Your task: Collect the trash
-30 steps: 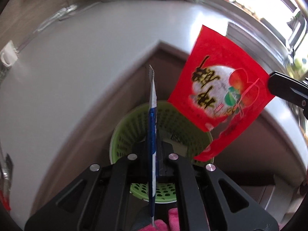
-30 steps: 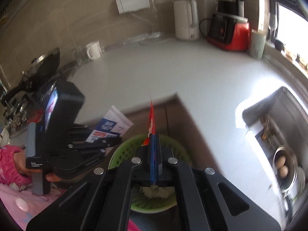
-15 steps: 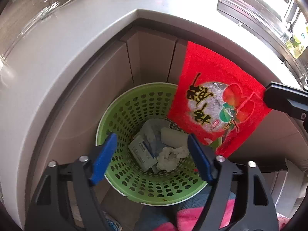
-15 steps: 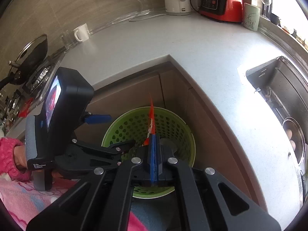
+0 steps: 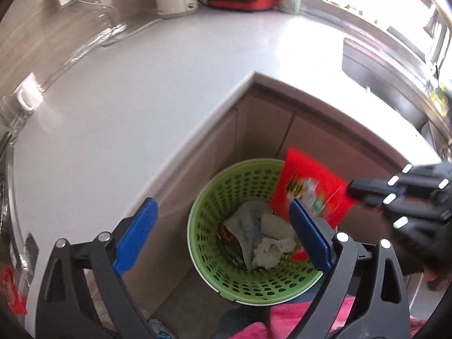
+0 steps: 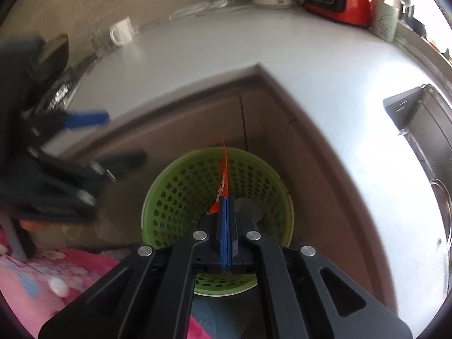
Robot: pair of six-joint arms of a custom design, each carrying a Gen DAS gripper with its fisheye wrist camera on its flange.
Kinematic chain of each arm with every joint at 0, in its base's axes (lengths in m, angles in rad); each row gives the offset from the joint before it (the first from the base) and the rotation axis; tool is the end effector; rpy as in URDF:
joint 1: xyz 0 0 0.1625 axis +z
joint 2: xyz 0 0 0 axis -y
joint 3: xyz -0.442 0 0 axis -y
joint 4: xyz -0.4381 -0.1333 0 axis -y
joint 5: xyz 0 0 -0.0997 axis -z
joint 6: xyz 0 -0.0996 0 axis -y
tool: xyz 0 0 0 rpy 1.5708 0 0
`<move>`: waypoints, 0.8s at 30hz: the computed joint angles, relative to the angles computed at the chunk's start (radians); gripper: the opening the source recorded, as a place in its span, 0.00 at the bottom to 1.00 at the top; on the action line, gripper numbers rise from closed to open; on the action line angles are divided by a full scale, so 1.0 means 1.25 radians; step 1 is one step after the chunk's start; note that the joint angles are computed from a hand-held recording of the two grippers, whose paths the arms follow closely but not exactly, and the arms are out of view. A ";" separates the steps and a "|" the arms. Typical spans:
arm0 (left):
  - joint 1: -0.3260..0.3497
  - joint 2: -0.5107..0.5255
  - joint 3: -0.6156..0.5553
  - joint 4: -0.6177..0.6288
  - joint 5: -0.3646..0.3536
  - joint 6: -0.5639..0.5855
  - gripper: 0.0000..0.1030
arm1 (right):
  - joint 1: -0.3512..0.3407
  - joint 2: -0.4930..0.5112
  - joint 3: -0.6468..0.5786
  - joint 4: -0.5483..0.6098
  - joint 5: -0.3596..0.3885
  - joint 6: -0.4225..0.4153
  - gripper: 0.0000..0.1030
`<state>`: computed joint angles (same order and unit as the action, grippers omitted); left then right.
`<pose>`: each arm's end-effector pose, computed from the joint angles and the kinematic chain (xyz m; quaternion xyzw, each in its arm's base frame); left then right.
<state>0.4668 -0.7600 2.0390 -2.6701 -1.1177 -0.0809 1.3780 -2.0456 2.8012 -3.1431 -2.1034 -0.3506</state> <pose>-0.3923 -0.3958 -0.0585 0.4927 0.8364 -0.0524 0.2344 0.0337 -0.2589 0.2691 -0.0344 -0.8909 0.3042 0.3355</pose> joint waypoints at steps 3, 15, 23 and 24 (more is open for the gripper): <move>-0.001 -0.006 -0.001 -0.007 0.015 -0.006 0.87 | -0.040 0.035 -0.005 -0.002 0.034 0.000 0.39; -0.009 -0.010 -0.011 0.006 0.029 -0.015 0.92 | 0.035 0.092 -0.039 -0.048 -0.079 0.079 0.91; -0.021 -0.019 -0.079 -0.037 0.056 -0.003 0.92 | 0.208 0.108 -0.145 -0.038 -0.315 0.085 0.98; -0.025 -0.019 -0.093 -0.048 0.069 0.005 0.92 | 0.233 0.115 -0.170 -0.041 -0.345 0.075 0.98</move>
<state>0.4358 -0.7834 1.9223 -2.7306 -1.0321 -0.0749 1.6691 -1.9024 2.5892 -3.1946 -2.5346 -0.2564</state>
